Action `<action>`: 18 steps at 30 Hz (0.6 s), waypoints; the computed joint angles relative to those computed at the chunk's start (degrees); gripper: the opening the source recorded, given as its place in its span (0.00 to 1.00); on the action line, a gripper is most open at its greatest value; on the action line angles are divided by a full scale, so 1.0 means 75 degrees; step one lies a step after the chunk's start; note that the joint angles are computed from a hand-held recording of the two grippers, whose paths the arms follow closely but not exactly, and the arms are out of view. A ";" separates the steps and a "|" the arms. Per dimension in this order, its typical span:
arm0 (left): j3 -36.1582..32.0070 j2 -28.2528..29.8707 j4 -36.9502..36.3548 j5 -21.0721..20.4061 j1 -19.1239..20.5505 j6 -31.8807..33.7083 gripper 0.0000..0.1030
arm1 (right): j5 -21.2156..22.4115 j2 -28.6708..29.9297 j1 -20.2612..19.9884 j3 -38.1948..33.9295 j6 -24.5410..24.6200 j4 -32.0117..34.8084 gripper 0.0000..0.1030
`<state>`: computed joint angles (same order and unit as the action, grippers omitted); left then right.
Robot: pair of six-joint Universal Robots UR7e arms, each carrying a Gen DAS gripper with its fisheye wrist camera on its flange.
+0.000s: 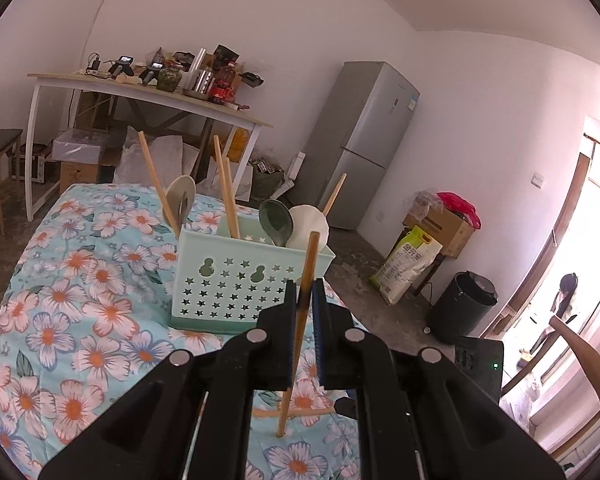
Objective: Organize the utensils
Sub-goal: 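Lift the chopstick with the left tool and carry it to the holder, then grasp a remaining chopstick with the right tool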
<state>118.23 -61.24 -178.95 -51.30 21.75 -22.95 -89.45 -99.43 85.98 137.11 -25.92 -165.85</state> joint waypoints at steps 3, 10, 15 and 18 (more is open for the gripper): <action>0.0047 -0.0025 -0.0084 0.0072 0.0002 -0.0069 0.07 | -0.0055 -0.0028 0.0014 -0.0018 -0.0004 0.0023 0.49; 0.0185 -0.0263 -0.0280 -0.0079 0.0059 -0.0083 0.06 | -0.0223 0.0035 0.0171 -0.0070 0.0019 0.0016 0.49; 0.0443 -0.0737 -0.0633 -0.0758 0.0284 -0.0219 0.06 | -0.0376 0.0069 0.0323 -0.0162 -0.0036 -0.0075 0.49; 0.0649 -0.1060 -0.0984 -0.1303 0.0450 -0.0319 0.06 | -0.0393 0.0043 0.0370 -0.0292 -0.0116 -0.0079 0.49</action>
<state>123.10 -69.19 -186.33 -61.07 25.12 -25.34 -92.40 -99.11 88.75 134.92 -26.79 -166.45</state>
